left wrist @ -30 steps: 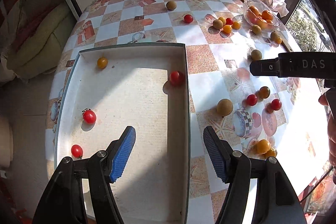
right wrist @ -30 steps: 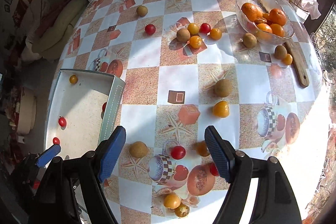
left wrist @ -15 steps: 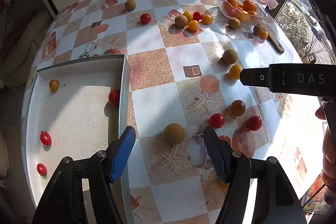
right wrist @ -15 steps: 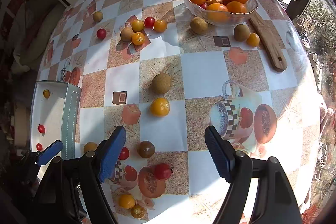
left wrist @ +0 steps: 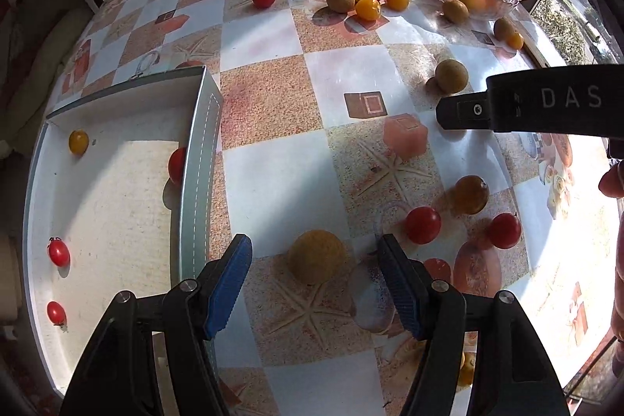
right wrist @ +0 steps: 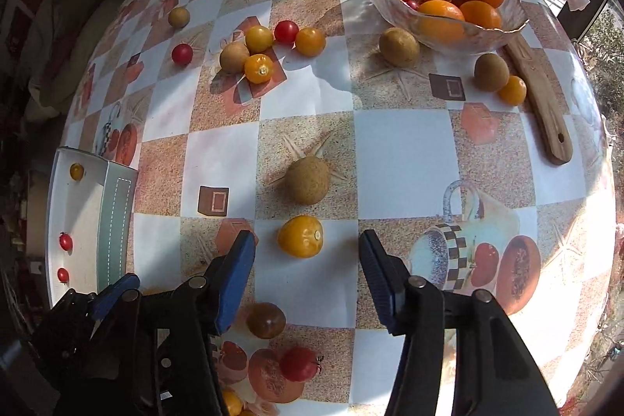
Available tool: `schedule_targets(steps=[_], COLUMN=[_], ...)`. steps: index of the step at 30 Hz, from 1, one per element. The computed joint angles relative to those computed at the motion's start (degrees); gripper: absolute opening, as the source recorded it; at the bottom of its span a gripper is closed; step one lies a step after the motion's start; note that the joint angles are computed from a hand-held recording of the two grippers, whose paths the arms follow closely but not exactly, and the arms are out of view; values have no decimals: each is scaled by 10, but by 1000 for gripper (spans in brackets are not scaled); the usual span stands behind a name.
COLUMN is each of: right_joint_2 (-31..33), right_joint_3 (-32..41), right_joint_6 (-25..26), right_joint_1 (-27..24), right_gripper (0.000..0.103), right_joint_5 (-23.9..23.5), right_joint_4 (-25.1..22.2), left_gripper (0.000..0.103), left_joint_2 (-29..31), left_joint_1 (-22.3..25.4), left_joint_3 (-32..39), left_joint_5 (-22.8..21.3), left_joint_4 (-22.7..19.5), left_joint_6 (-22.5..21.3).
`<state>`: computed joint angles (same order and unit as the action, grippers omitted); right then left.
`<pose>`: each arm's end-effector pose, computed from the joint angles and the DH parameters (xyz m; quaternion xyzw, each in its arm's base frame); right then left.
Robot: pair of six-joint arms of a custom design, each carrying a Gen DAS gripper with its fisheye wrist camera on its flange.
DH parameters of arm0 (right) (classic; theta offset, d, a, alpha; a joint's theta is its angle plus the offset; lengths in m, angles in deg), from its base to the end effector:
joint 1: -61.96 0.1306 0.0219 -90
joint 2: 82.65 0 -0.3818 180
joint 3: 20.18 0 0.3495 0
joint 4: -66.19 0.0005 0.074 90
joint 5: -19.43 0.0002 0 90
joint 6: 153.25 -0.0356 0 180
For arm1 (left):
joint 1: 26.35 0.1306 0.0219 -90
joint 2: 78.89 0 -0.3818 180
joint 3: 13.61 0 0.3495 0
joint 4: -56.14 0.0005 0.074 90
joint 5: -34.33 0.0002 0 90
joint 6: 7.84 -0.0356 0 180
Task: Organize fruits
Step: 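Grasp a brown round fruit with the left gripper while the right gripper grasps a yellow tomato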
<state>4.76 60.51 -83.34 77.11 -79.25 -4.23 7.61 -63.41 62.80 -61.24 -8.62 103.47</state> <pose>0.3615 0.1029 0.3646 0.0342 0.9903 0.1055 0.0837 0.2979 -0.2213 0.3448 0.1293 0.9816 -0.0222 0.1384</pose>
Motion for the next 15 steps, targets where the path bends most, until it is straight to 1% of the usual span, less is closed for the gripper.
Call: schedule_targets(steps=[2, 3, 4, 7, 8, 9, 10, 11, 12, 13, 14, 15], right_joint_2=[2, 3, 5, 9, 10, 10, 8, 6, 4, 1, -2, -7], right_joint_3=[0, 1, 2, 6, 7, 6, 5, 3, 1, -1, -4, -9], right_joint_6=[4, 7, 8, 12, 13, 15, 16, 15, 15, 12, 9, 6], right_joint_1=[5, 8, 10, 17, 19, 20, 19, 18, 16, 14, 12, 9], right_gripper=[53, 50, 44, 31, 27, 26, 26, 26, 26, 26, 26, 26], right_joint_5=[7, 10, 12, 18, 21, 22, 21, 20, 18, 14, 10, 6], right_joint_4=[6, 8, 9, 6, 5, 5, 6, 6, 7, 8, 9, 9], left_gripper=[68, 68, 68, 68, 65, 59, 56, 49, 44, 35, 28, 28], left_joint_2=[0, 0, 0, -1, -1, -3, -4, -7, -9, -11, -12, -14], left_joint_1=[-1, -1, -1, -1, -1, -1, 0, -2, -1, -1, 0, 2], left_joint_3=[-1, -1, -1, -3, -3, -4, -4, -5, -6, -7, -7, -8], left_joint_5=[0, -1, -1, 0, 1, 1, 2, 1, 0, 0, 2, 5], left_joint_4=[3, 5, 6, 9, 10, 12, 12, 13, 14, 13, 13, 14], left_joint_6=[0, 0, -1, 1, 1, 0, -1, -1, -2, -3, -4, -5])
